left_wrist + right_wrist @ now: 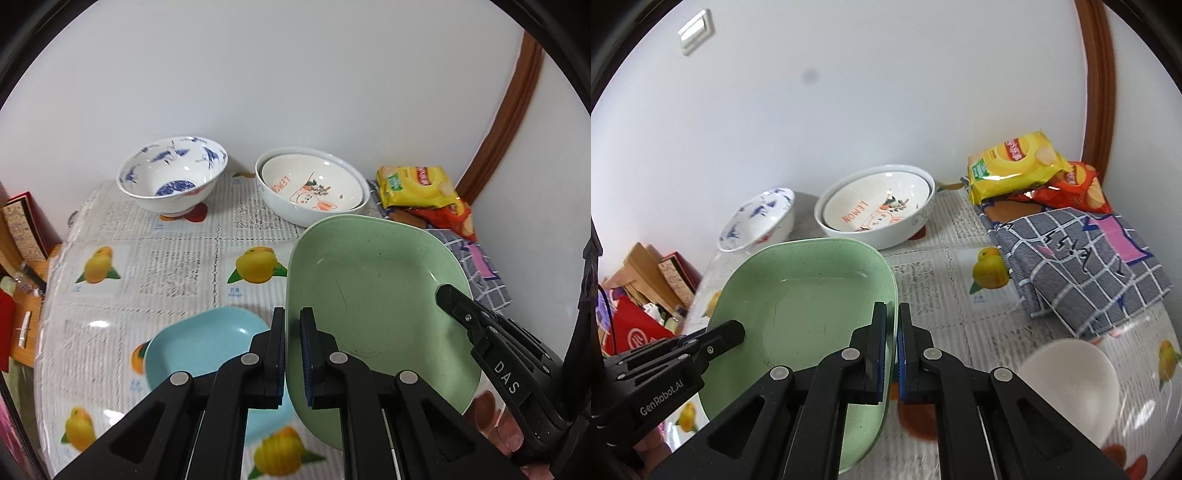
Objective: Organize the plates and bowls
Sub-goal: 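Lift the light-green plate with both grippers and carry it over the light-blue plate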
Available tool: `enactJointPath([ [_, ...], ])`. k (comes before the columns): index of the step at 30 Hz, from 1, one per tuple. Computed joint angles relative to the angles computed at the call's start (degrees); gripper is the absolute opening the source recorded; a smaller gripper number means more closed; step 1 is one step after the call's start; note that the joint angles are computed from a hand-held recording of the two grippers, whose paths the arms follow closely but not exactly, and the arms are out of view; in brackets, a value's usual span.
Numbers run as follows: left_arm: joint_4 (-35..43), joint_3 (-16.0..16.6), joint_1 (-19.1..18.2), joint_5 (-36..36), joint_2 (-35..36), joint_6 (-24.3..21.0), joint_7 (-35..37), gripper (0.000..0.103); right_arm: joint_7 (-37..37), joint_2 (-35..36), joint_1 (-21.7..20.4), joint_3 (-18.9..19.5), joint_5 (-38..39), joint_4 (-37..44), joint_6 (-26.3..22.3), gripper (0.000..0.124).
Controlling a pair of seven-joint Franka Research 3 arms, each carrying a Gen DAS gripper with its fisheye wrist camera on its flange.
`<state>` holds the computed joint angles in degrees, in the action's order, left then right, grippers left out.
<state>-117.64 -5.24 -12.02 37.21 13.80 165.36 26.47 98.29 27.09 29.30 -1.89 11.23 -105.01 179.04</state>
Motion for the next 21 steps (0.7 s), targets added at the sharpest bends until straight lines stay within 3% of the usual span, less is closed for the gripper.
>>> enactJointPath([
  [4, -4.73, -0.1, -0.86, 3.23, -5.52, -0.42, -4.31, 0.008, 0.99, -5.05, 1.94, -1.26, -0.14, -5.81, 1.73, 0.005],
  [10, -10.99, -2.96, 0.37, 7.95, -12.82, -1.83, -10.88, 0.008, 3.51, -11.45, 6.97, -4.86, -1.05, -13.76, 4.73, 0.005],
  [21, -18.96, -7.81, 4.03, 10.09, -22.08, -1.79, -16.14, 0.008, 7.36, -18.49, 23.7, -19.38, -3.08, -22.59, 8.05, 0.005],
])
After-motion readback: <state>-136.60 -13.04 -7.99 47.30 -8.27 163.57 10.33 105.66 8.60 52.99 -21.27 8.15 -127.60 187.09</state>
